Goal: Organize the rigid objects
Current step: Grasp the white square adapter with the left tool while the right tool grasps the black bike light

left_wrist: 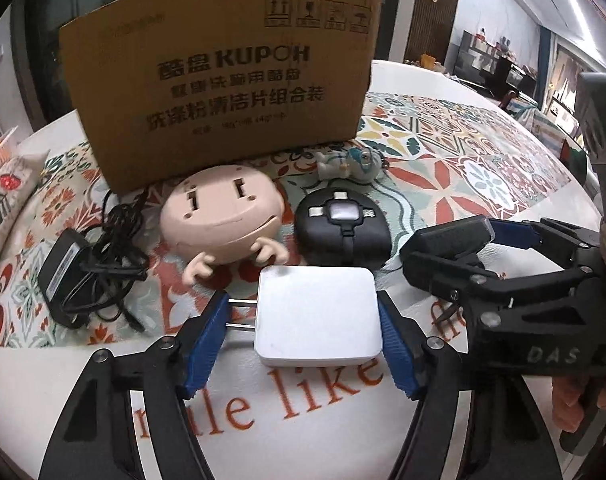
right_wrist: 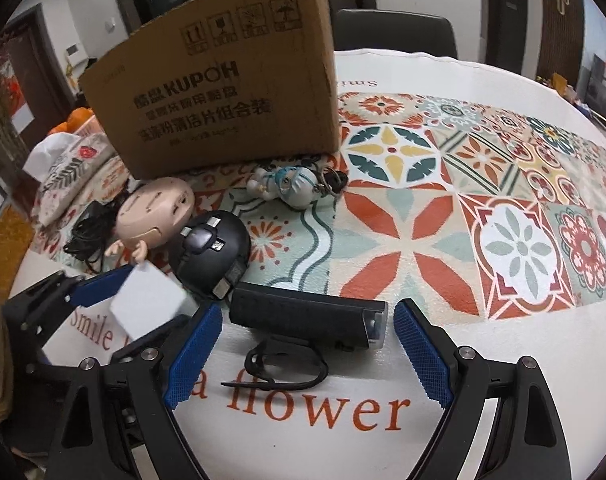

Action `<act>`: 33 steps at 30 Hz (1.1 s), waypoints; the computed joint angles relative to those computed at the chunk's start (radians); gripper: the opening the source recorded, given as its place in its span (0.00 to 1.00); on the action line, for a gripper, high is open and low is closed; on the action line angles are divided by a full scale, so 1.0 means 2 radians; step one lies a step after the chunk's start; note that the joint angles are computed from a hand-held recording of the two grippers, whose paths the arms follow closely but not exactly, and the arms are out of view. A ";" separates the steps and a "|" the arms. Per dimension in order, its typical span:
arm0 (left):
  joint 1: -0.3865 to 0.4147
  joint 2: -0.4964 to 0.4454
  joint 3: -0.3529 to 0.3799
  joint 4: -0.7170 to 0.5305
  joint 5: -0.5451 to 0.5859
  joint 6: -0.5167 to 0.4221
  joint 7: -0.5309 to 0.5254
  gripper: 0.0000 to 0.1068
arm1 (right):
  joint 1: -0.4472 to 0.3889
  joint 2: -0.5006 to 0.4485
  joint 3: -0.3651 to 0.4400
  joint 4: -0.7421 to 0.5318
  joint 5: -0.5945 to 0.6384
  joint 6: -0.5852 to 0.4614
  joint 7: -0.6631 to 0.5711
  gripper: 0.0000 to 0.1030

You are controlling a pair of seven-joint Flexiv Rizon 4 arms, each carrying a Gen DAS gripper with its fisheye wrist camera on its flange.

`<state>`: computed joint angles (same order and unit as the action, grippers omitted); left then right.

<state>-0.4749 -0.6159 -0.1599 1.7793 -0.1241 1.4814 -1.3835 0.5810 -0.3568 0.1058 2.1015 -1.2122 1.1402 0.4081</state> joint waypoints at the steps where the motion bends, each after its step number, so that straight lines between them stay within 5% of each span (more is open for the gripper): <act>1: 0.003 0.003 -0.002 0.006 -0.001 0.003 -0.001 0.66 | 0.001 -0.001 0.001 -0.001 0.005 -0.004 -0.002 0.86; 8: 0.001 0.007 0.009 0.013 -0.001 0.009 -0.016 0.66 | 0.015 -0.001 0.006 -0.008 0.029 -0.048 0.000 0.74; 19: 0.018 0.023 -0.008 0.036 -0.001 0.041 -0.012 0.66 | 0.028 0.012 0.017 -0.006 0.036 -0.081 0.011 0.73; 33: 0.002 0.045 0.020 0.042 0.006 0.089 -0.022 0.66 | 0.034 0.029 0.028 -0.021 0.009 -0.130 0.019 0.73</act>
<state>-0.4702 -0.5260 -0.1206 1.8630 -0.1129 1.6586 -1.4269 0.6482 -0.2987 0.1623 2.0596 -1.1947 0.8808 0.4469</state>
